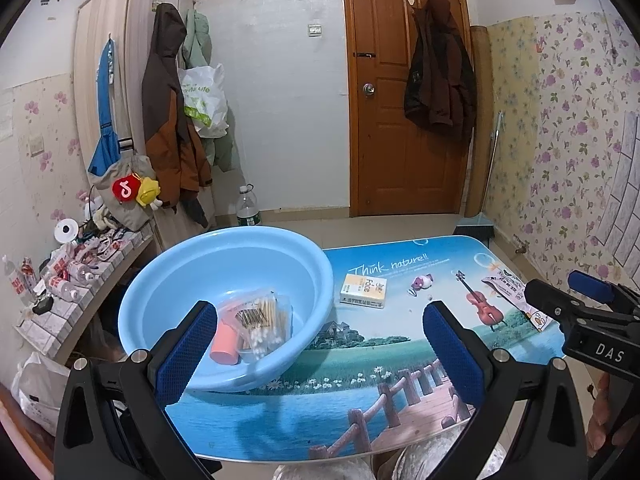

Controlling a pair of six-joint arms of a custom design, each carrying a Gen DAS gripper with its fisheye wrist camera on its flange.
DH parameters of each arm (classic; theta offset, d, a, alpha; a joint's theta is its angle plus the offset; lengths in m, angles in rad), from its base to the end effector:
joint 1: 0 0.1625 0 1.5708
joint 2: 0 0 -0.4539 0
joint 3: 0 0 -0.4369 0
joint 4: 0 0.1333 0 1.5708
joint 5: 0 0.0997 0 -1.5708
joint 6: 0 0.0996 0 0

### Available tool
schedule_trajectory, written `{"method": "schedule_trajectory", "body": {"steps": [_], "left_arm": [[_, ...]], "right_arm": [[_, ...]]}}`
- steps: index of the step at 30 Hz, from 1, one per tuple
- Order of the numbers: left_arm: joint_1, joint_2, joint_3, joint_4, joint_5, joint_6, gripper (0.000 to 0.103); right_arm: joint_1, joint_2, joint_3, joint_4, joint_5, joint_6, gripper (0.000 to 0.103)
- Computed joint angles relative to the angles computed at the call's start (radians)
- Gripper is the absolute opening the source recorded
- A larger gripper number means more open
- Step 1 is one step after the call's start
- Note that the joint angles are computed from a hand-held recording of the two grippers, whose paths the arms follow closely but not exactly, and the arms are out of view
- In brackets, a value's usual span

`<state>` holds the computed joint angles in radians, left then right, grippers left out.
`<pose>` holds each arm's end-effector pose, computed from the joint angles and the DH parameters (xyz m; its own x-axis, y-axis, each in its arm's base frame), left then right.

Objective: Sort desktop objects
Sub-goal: 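Move both grippers back from the basin toward the tissue pack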

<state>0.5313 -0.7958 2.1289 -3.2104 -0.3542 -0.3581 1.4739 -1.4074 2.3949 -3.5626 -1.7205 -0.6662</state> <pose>-0.3386 -0.4619 0.0593 -0.6812 -0.0235 -0.7317 0.6227 0.5070 -0.5960 0.0743 -0.4604 0.2770 -0.7963 -0.1564 0.5844 -0.5599 0.5565 -0.6139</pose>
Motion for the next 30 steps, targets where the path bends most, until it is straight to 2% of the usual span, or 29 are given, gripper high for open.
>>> {"method": "schedule_trajectory", "body": {"steps": [9,17,23,30], "left_arm": [[0.004,-0.010,0.009,0.043,0.009,-0.051,0.103],[0.006,-0.011,0.006,0.066,0.006,-0.078,0.103],[0.007,0.003,-0.006,0.045,-0.005,-0.041,0.103],[0.012,0.025,-0.025,0.014,-0.017,0.001,0.103]], "right_arm": [[0.012,0.013,-0.008,0.030,-0.011,0.017,0.091],[0.011,0.030,-0.020,0.009,-0.037,0.012,0.091],[-0.006,0.026,-0.023,0.020,-0.028,0.033,0.091],[-0.007,0.051,-0.025,-0.032,-0.034,0.001,0.091]]}}
